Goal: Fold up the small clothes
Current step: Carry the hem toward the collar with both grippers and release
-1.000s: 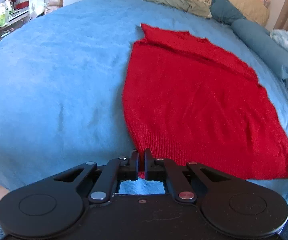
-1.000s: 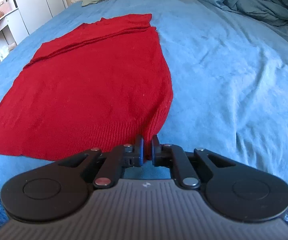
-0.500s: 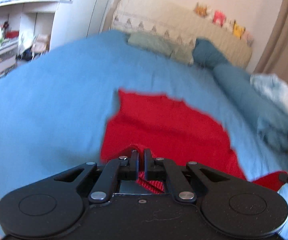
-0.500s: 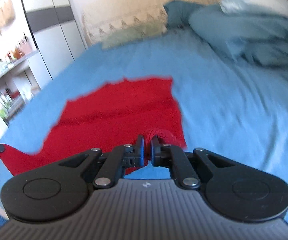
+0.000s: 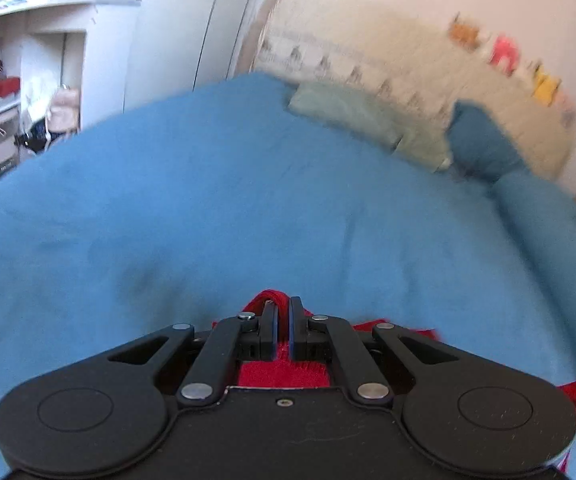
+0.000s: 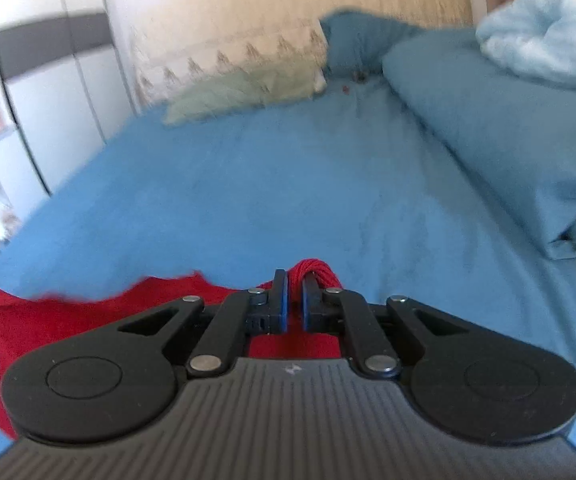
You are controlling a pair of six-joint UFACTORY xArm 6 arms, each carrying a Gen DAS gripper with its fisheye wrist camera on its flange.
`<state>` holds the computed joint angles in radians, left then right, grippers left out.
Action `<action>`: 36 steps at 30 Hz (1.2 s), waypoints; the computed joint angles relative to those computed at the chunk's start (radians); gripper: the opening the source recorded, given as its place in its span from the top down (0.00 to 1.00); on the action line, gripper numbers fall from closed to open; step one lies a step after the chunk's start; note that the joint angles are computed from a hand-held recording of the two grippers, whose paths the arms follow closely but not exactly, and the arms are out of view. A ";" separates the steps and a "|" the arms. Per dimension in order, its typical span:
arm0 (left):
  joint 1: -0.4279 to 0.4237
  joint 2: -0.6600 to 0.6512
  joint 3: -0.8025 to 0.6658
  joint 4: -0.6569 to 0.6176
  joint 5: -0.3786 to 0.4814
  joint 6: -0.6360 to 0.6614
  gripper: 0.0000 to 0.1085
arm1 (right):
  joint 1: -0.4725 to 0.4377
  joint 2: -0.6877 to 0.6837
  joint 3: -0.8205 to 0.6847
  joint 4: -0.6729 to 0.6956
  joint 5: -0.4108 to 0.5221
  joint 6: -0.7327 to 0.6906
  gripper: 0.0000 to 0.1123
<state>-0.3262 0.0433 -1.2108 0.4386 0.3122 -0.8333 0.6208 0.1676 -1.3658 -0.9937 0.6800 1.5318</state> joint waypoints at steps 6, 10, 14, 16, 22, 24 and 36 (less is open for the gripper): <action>0.021 0.230 -0.147 0.023 0.026 -0.013 0.96 | -0.085 0.210 -0.122 0.035 -0.085 -0.061 0.81; 0.035 0.235 -0.142 0.032 0.005 -0.069 0.71 | -0.109 0.209 -0.100 -0.054 -0.131 0.048 0.71; 0.044 0.124 -0.051 0.223 -0.017 -0.207 0.33 | -0.064 0.131 -0.027 -0.196 -0.041 0.121 0.12; 0.031 0.043 0.024 0.269 -0.015 -0.165 0.32 | -0.035 0.066 0.052 -0.270 -0.069 0.156 0.12; -0.041 -0.162 0.327 0.196 -0.103 -0.078 0.12 | 0.063 -0.011 0.210 -0.312 -0.140 0.207 0.09; -0.068 -0.161 0.360 0.162 -0.052 -0.092 0.12 | 0.092 0.010 0.224 -0.273 -0.129 0.178 0.09; -0.087 -0.264 0.435 0.163 -0.008 -0.113 0.12 | 0.105 -0.217 0.475 -0.194 -0.050 0.315 0.08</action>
<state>-0.4129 -0.2203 -0.7755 0.6017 0.3046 -0.9465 0.7257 -0.0489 -0.8905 -1.1874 0.6304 1.8469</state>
